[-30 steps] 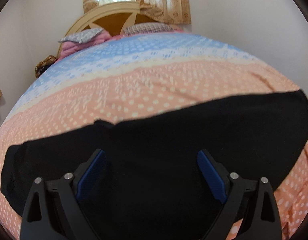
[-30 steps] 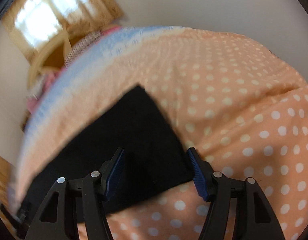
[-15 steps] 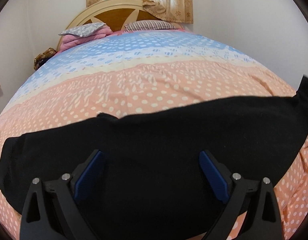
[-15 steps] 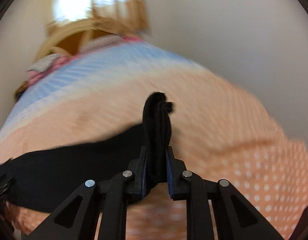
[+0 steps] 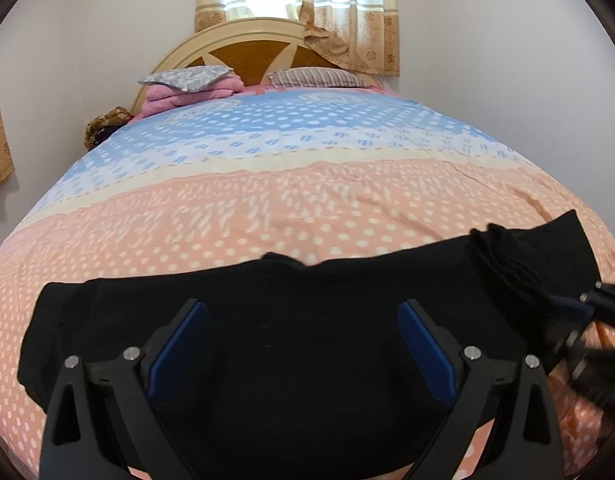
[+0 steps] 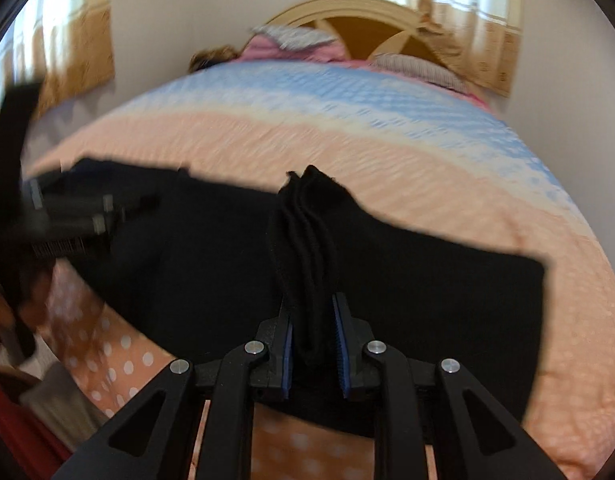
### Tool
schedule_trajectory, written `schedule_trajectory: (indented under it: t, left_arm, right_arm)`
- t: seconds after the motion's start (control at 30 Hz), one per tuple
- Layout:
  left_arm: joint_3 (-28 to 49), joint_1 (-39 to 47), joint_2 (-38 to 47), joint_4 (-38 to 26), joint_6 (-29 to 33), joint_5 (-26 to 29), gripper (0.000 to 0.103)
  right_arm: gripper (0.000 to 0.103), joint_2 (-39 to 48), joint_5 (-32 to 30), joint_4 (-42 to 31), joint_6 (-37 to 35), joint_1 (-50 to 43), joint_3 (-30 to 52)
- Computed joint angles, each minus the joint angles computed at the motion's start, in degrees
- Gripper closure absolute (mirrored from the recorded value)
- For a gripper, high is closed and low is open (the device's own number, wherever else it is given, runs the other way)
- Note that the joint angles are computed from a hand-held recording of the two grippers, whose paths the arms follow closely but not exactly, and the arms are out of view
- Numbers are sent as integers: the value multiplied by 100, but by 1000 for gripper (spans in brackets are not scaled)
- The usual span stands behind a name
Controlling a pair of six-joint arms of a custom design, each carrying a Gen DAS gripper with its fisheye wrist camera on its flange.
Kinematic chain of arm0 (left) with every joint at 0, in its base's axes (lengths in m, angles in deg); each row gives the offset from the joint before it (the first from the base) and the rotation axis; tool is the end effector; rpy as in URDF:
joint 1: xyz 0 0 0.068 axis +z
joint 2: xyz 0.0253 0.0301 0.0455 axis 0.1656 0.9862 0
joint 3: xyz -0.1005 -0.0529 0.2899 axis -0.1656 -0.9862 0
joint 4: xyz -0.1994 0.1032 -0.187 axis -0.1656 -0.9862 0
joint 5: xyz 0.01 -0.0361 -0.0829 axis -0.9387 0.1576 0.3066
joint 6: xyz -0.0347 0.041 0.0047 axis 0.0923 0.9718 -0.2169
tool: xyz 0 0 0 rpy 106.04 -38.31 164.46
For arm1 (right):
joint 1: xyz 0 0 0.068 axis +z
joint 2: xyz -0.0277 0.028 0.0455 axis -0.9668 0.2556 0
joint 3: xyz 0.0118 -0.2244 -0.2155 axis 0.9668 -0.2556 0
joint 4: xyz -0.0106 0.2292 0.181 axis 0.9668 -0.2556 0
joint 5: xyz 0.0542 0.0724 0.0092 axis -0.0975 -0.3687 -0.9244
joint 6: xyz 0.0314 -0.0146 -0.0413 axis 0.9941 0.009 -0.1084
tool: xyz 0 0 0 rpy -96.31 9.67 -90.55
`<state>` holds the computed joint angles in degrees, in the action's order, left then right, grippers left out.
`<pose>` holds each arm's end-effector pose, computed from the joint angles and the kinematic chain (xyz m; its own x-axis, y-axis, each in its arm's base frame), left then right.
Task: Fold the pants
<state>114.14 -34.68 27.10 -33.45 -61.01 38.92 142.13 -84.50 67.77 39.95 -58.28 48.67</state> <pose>0.2352 -0.1985 0.1067 -0.6343 -0.0889 -0.7680 -0.1485 0.9889 0.0082 0.2819 0.0929 0.1045 -0.5435 -0.4949 -0.6780 -0.6148 0.7847 -0.0799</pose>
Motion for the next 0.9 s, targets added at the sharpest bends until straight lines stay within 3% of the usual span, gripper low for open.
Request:
schedule_trajectory:
  t: [0.03,0.07,0.1,0.23,0.27,0.3,0.33,0.37,0.43,0.47,0.5,0.7,0.8,0.9]
  left_arm:
    - [-48,39,-19,40,12,7,4]
    - [-97,85,-33,96,21,35,4]
    - [-122,124,-33,147,33,71,4]
    - [-95,199,32,259,100,167,4]
    - [-79,177,37,261,137,153,4]
    - [-78,159,27,263,167,142,4]
    - [-62,143,30,265,203,136,4]
    - [-43,129,35,273,242,135,4]
    - [34,92,85,299,294,157,4]
    - [65,74,103,296,315,177,4]
    - [134,37,134,260,345,197,4]
    - [503,-226,235,-5,615,-2,4]
    - [697,-219,265,-108,721,159,4]
    - [929,-278,330,-39,964,205,4]
  right_arm:
    - [62,61,172,257,26,114,-130]
    - [43,101,263,559,47,194,-270]
    - [30,40,49,658,89,209,-412]
    - [27,-463,-1034,234,36,111,-694]
    - [27,-628,-1482,-53,-28,-34,-684]
    - [27,-911,-2347,-452,-113,-436,-674]
    - [27,-946,-2677,-459,8,-550,-639]
    - [30,-1080,-3172,-607,83,-904,-592]
    - [58,-1046,-3569,-596,467,-1476,-374]
    - [86,-913,-3489,-596,674,-1664,-213]
    - [96,-641,-3241,-636,834,-1785,20]
    - [96,1015,-3193,-380,1089,-1123,640]
    - [96,1224,-2670,694,1186,-659,264]
    - [96,1006,-3330,-413,1071,-1072,614]
